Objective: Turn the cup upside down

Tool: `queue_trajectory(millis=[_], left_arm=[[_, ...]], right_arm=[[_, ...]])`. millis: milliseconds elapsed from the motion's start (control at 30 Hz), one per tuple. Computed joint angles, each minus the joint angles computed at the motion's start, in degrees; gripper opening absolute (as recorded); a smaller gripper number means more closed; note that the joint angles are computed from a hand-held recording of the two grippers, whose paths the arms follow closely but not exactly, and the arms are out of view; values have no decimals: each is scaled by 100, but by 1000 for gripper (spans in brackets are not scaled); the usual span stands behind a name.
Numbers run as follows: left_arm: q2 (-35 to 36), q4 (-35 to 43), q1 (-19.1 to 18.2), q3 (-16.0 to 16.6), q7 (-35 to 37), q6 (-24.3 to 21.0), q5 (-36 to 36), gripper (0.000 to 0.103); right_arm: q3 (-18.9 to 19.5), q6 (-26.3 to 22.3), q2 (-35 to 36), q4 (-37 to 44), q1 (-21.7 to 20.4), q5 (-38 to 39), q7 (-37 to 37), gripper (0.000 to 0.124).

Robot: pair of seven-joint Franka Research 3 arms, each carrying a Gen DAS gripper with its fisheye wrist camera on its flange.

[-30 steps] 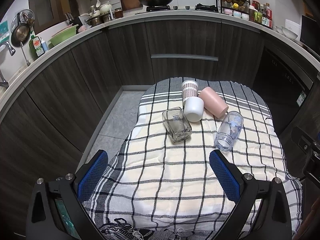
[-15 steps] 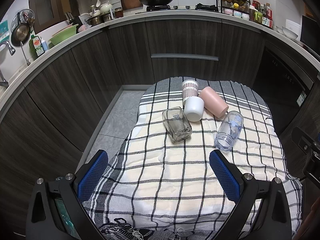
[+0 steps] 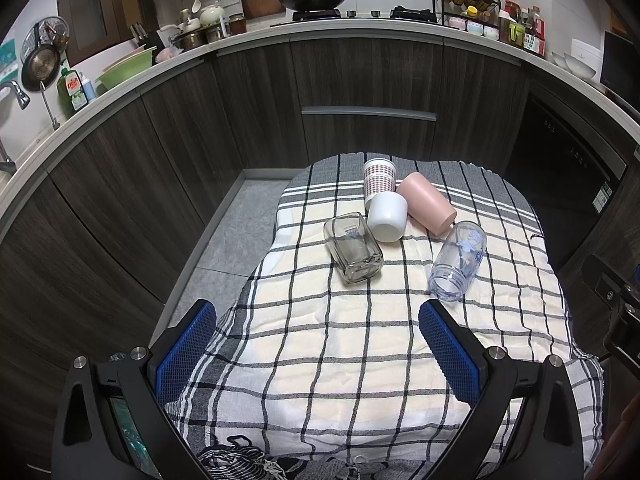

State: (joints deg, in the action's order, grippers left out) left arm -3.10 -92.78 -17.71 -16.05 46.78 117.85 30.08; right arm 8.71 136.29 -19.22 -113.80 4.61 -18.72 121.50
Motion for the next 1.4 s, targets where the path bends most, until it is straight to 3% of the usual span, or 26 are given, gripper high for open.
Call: queue_trajectory(millis=[667, 900, 1200, 1400], left_arm=[[107, 46, 15, 36, -11, 117, -17, 103], [257, 33, 33, 82, -108, 239, 23, 103], [790, 476, -61, 170, -658, -149, 360, 103], [1246, 907, -184, 295, -938, -302, 540, 103]], right_arm=[[3, 3, 20, -7, 28, 26, -9, 102], [-82, 106, 351, 151, 95, 62, -208, 102], [-359, 219, 1294, 877, 374, 308, -1147, 102], [-595, -131, 2253, 1891, 595, 733, -2078, 102]])
